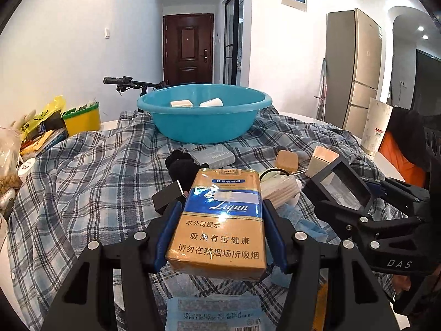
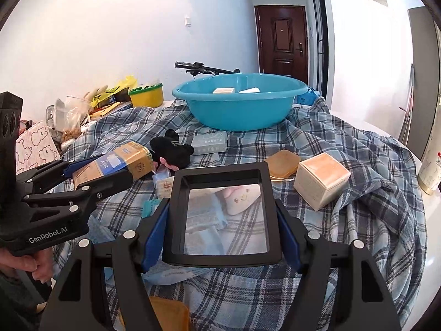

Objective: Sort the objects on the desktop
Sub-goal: 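Close right tool on black-framed magnifier while left tool holds the Liqun pack, then lift and carry the Liqun pack and magnifier over the turquoise basin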

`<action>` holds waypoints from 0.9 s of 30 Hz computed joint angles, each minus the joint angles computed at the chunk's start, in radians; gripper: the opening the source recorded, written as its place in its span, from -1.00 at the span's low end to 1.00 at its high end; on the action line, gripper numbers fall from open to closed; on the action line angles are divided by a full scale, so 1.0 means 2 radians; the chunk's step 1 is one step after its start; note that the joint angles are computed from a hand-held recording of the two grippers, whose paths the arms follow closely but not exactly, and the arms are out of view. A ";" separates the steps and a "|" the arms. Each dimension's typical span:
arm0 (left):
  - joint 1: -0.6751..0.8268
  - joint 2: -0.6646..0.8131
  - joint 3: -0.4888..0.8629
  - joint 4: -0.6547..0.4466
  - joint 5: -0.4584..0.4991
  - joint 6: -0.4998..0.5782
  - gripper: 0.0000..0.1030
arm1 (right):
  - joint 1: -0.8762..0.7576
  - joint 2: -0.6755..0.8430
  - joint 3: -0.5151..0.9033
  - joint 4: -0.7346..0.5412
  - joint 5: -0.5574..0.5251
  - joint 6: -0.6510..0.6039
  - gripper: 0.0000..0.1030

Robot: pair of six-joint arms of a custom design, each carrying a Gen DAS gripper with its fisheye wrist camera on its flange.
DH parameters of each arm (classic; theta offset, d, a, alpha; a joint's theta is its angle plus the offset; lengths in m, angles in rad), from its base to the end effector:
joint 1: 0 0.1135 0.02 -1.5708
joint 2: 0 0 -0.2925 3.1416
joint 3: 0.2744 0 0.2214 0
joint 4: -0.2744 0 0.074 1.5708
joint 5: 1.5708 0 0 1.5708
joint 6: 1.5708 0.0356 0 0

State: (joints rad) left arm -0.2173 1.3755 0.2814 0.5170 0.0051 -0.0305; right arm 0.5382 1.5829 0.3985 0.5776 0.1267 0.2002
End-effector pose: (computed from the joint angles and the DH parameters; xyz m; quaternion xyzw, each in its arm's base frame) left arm 0.2013 -0.0446 0.1788 0.0832 0.8751 -0.0611 0.4727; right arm 0.2163 0.1239 0.1688 -0.1198 0.8766 0.1146 0.4517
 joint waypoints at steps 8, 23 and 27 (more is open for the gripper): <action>-0.017 0.008 -0.002 0.012 -0.036 -0.016 0.18 | -0.026 0.004 -0.015 0.015 -0.029 0.012 0.35; -0.030 -0.014 0.013 -0.012 -0.046 -0.028 0.18 | -0.036 -0.030 -0.001 -0.014 -0.014 0.011 0.35; -0.037 -0.038 0.034 -0.030 -0.055 -0.026 0.18 | -0.031 -0.051 0.015 -0.026 0.001 0.007 0.35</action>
State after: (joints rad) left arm -0.2909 1.2998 0.3488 0.4563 -0.1045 -0.0832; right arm 0.4752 1.4807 0.4277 0.5250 0.1279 0.2152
